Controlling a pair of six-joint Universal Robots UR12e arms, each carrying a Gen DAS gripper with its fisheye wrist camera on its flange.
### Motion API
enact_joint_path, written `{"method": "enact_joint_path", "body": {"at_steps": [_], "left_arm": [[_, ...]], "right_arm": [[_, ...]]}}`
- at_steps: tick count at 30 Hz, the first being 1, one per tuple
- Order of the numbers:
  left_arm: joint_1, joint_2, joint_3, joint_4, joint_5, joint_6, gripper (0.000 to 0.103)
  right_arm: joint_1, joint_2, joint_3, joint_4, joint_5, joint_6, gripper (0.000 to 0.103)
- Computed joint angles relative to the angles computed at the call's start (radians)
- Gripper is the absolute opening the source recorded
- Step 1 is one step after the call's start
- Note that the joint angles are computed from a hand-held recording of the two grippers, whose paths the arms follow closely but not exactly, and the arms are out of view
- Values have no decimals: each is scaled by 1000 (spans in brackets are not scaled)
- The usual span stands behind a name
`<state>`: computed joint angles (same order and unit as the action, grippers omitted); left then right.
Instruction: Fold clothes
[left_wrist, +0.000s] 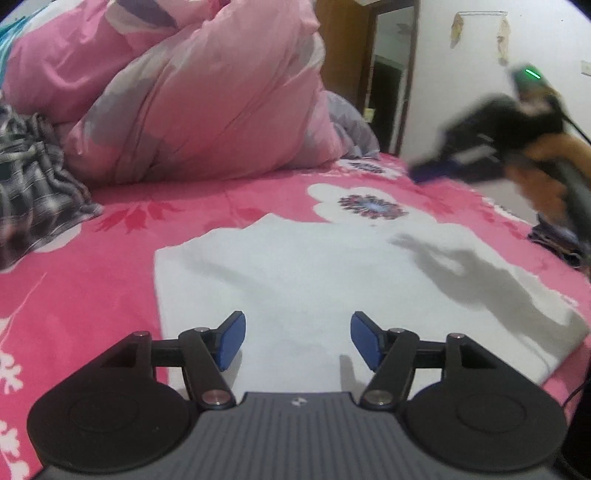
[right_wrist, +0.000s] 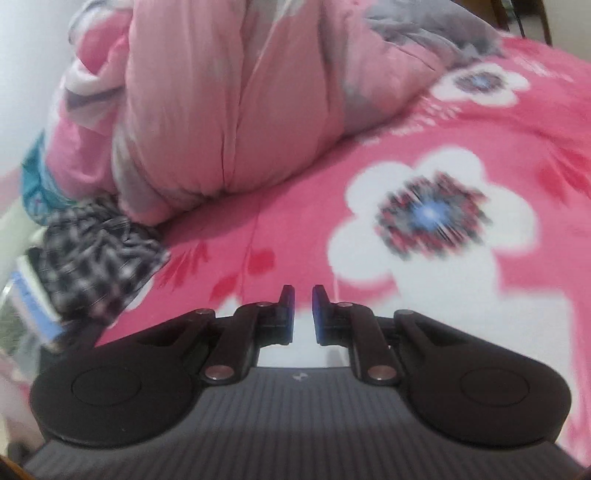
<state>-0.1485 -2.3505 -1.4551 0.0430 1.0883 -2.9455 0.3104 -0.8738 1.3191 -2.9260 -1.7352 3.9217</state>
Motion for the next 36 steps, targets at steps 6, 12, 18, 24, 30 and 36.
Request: {"method": "enact_joint_path", "body": {"at_steps": [6, 12, 18, 24, 30, 36], "left_arm": [[-13, -1, 40, -156, -32, 20, 69], [-8, 20, 10, -159, 62, 2, 69], [-3, 7, 65, -177, 35, -18, 70], [-32, -70, 216, -309, 69, 32, 74], [-13, -66, 194, -296, 135, -48, 74], [5, -52, 183, -269, 133, -93, 74]], "right_arm": [[8, -102, 259, -82, 1, 171, 10], [23, -166, 439, -148, -140, 323, 8], [20, -189, 479, -230, -209, 325, 10], [-30, -105, 381, -352, -36, 228, 10], [-64, -85, 394, -346, -7, 340, 10], [-53, -123, 448, -360, -121, 382, 10]]}}
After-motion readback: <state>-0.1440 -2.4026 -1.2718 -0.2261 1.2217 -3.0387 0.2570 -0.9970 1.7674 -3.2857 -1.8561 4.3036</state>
